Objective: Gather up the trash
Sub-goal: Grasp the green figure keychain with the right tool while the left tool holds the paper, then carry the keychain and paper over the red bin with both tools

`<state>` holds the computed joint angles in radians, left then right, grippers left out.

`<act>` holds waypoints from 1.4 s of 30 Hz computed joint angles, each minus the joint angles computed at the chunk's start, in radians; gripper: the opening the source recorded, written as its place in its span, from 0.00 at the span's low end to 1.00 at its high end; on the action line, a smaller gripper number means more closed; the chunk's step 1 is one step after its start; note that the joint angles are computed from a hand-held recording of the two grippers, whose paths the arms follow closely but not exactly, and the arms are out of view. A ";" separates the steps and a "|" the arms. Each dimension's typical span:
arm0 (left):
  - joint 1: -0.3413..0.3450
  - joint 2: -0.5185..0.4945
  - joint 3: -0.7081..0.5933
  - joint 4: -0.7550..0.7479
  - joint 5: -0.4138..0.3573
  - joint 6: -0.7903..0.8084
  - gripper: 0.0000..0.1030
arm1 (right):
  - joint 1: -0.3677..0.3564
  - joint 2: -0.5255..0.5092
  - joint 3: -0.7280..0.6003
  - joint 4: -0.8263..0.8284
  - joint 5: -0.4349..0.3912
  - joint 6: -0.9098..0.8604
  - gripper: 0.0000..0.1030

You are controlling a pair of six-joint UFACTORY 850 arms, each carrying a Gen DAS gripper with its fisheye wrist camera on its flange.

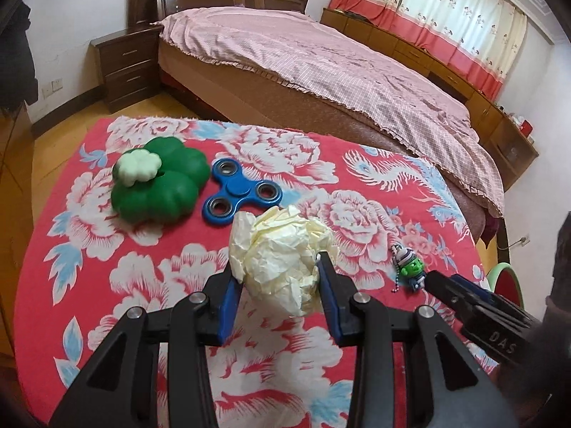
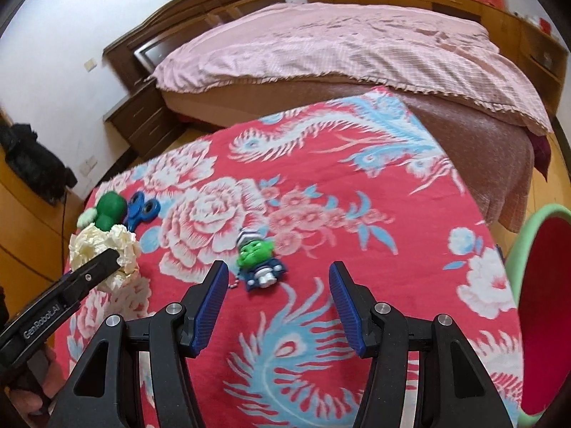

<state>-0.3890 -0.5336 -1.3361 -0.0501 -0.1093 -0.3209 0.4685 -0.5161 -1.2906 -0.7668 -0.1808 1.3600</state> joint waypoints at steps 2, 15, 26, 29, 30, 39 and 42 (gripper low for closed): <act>0.003 0.003 0.008 -0.040 0.005 0.035 0.39 | 0.003 -0.016 -0.017 0.058 -0.004 -0.067 0.58; 0.005 0.045 0.063 -0.284 0.029 0.268 0.39 | 0.035 -0.059 -0.060 -0.089 -0.069 0.023 0.29; -0.013 0.087 0.107 -0.435 0.033 0.421 0.39 | 0.046 0.051 0.075 -0.359 -0.012 0.351 0.29; -0.021 0.099 0.120 -0.512 0.034 0.501 0.39 | 0.052 0.092 0.123 -0.504 -0.007 0.519 0.29; -0.025 0.104 0.125 -0.536 0.034 0.526 0.39 | 0.055 0.111 0.145 -0.578 -0.007 0.603 0.28; -0.056 0.154 0.170 -0.784 0.035 0.776 0.39 | 0.092 0.271 0.314 -0.983 -0.067 1.083 0.29; -0.072 0.175 0.185 -0.813 0.040 0.810 0.39 | 0.102 0.316 0.357 -1.028 -0.092 1.146 0.29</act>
<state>-0.4615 -0.3589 -1.1515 -0.8627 -0.0696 0.4892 0.5705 -0.2000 -0.9339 -1.7949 -0.2724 2.5059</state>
